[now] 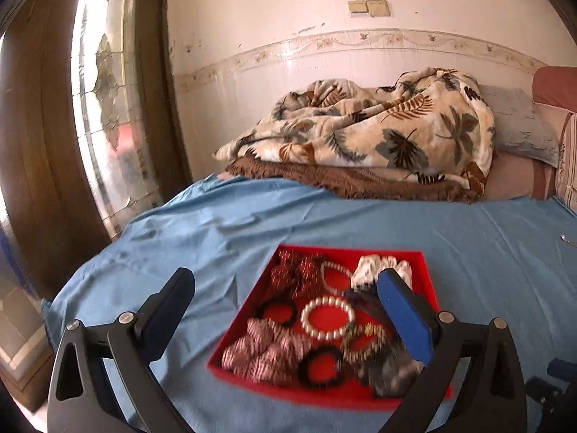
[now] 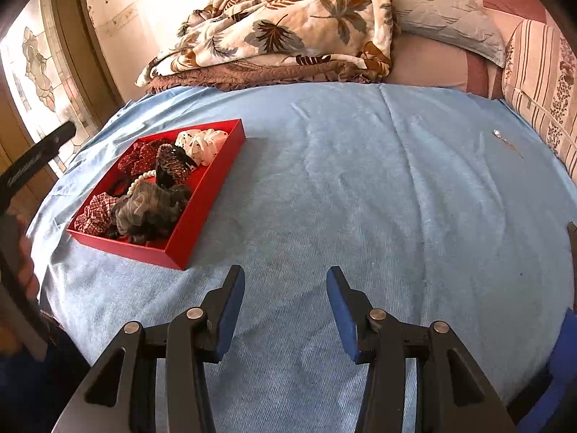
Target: Organize jewelry
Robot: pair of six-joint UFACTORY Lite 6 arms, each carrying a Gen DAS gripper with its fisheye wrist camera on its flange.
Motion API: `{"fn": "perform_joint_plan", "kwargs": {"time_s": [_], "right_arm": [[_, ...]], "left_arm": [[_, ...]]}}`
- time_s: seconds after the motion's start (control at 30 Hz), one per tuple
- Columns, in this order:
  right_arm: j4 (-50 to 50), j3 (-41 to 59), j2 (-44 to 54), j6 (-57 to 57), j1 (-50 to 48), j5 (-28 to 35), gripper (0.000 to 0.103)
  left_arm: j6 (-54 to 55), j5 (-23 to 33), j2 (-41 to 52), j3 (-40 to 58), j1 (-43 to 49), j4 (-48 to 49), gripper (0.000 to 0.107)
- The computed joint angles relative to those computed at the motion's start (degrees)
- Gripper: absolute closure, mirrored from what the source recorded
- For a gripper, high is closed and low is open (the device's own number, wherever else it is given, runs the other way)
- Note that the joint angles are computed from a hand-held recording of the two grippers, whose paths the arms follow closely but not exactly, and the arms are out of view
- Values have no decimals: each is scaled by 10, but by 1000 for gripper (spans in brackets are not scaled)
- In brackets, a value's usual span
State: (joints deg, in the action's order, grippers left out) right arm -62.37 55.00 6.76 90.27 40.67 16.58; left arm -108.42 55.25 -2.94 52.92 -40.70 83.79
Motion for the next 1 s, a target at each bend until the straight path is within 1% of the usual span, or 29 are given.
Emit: {"fn": "perform_joint_plan", "kwargs": {"time_s": [0.03,0.13,0.23,0.3,0.4,0.47,0.6,0.77,0.87,1.0], "right_arm": [[-17,-5,-5,17,4,3,51],[-65,-17,-20,61,20,24,45],[-88,-27,-32,85,32,37,44],[-95,-32,-37,90,35,40,44],[-114,-44,-48,111,44,47,42],[-127,-52,-55,127,49,53,39],[-145,-70,-72,149,46,50,38],[-164,-93,-93,177,39,45,37],[-170,-102,-99,186,33,42,36],[-172,-110,-102,192,32,43,35]], "left_arm": [[3,16,-12,-8,-16,-22,6],[14,49,-29,-14,-46,-92,6],[30,36,-51,-22,-54,-146,6],[40,39,-66,-27,-68,-172,6],[34,72,-72,-28,-101,-179,6],[28,103,-70,-25,-132,-179,6],[37,138,-53,-9,-170,-187,6],[27,147,-38,3,-207,-192,6],[13,171,-22,14,-227,-187,6],[4,159,-20,17,-236,-202,6]]}}
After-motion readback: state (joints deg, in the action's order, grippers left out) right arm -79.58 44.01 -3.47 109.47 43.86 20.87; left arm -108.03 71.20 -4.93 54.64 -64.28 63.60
